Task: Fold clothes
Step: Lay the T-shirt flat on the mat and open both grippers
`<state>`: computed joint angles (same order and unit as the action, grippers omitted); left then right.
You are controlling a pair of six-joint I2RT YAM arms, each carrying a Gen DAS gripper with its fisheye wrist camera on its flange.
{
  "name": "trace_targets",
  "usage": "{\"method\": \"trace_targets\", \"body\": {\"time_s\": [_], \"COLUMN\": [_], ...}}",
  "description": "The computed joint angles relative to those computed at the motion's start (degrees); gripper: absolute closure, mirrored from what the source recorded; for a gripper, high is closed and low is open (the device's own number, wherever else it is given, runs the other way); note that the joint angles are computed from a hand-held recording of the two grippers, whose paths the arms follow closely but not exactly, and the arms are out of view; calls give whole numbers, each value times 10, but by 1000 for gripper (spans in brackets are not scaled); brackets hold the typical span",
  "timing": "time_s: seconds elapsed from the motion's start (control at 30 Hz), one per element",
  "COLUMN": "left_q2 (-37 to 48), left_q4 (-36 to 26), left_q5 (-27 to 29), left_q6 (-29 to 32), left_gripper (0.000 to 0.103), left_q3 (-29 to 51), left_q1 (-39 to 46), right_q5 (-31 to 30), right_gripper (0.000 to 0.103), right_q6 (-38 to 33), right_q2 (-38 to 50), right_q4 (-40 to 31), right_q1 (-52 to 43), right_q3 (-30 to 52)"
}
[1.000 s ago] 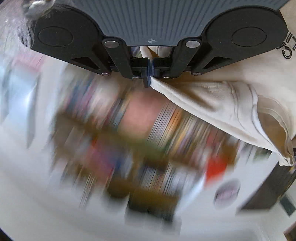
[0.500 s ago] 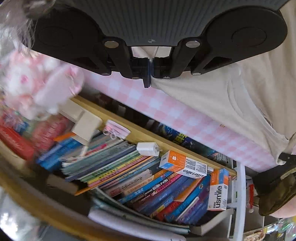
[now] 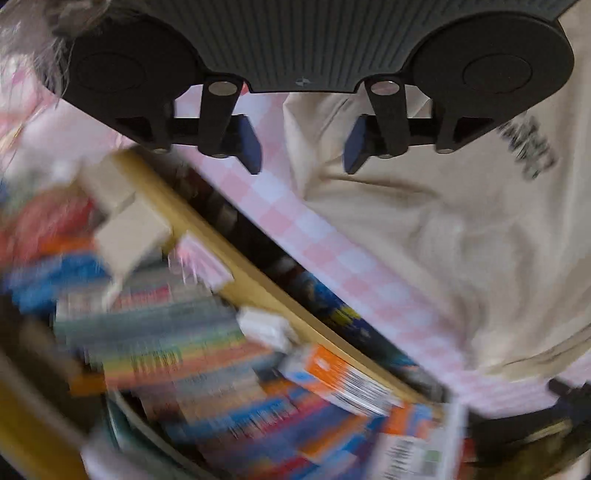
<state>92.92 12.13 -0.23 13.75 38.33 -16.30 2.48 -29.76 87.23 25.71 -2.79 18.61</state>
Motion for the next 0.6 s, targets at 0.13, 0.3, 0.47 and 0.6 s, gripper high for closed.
{"method": "trace_targets", "body": {"time_s": [0.13,0.3,0.47,0.6], "left_q2": [-70,-78,-73,-56], "left_q4": [8,-12,-25,-26], "left_q5": [-70,-165,-186,-176], "left_q6": [2,-1,-11,-5], "left_gripper": [33,33,33,33], "left_q3": [-91,-124,-124,-111], "left_q1": [-60,-110,-88,-66], "right_q5": [10,41,-16,-22], "right_gripper": [47,51,94,92], "right_q6": [-94,-190,-179,54], "right_q2": [-6,91,156,235], "right_q4": [80,84,-51,-155], "right_q1": [64,120,63,-2], "right_q3": [-47,14,166,335]}}
